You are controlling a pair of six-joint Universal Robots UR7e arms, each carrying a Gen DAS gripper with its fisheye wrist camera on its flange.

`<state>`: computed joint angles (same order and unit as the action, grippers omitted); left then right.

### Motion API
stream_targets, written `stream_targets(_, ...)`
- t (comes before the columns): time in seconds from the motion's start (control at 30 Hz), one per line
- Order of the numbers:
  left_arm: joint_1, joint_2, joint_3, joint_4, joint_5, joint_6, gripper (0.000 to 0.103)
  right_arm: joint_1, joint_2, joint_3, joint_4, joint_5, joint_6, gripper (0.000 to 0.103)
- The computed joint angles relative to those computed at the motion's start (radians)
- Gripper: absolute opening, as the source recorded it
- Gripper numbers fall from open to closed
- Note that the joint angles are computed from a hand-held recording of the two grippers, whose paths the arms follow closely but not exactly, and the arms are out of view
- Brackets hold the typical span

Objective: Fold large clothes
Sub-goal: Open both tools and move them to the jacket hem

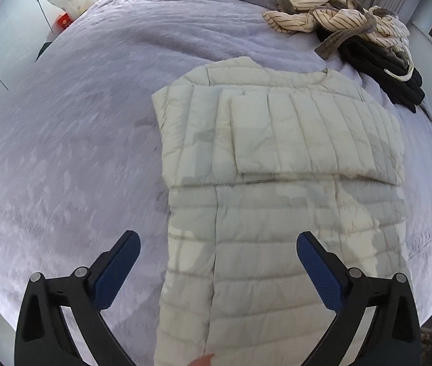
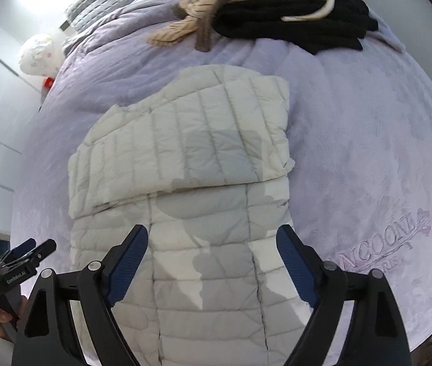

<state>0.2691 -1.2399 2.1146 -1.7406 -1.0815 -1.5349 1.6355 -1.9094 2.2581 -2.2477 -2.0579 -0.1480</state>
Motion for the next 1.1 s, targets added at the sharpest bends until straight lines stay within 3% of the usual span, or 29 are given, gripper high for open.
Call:
stream_targets(0.17, -0.048, -0.014, -0.003, 0.060, -0.039, -0.023, 0.103, 0.046, -0.034, 0.000, 0.055, -0.016, 0.056, 0.091)
stream_targets(0.23, -0.064, -0.027, 0.002, 0.061, -0.060, -0.028, 0.103, 0.059, -0.053, 0.007, 0.069, -0.019, 0.078, 0.103)
stream_targets(0.47, -0.120, -0.054, 0.012, 0.095, -0.120, -0.042, 0.103, 0.086, -0.108, 0.022, 0.141, -0.022, 0.122, 0.103)
stream_targets(0.57, -0.138, -0.077, 0.040, 0.101, -0.160, -0.061, 0.103, 0.044, -0.136, 0.020, 0.192, 0.025, 0.140, 0.103)
stream_targets(0.73, -0.172, -0.112, 0.095, 0.104, -0.234, -0.083, 0.103, -0.091, -0.235, 0.030, 0.272, 0.147, 0.162, 0.103)
stream_targets(1.0, -0.224, -0.185, 0.190, 0.022, -0.316, -0.131, 0.103, -0.234, -0.350, 0.056, 0.353, 0.134, 0.159, 0.103)
stream_targets(1.1, -0.229, -0.218, 0.230, -0.008, -0.344, -0.165, 0.103, -0.325, -0.400, 0.063, 0.382, 0.152, 0.132, 0.103)
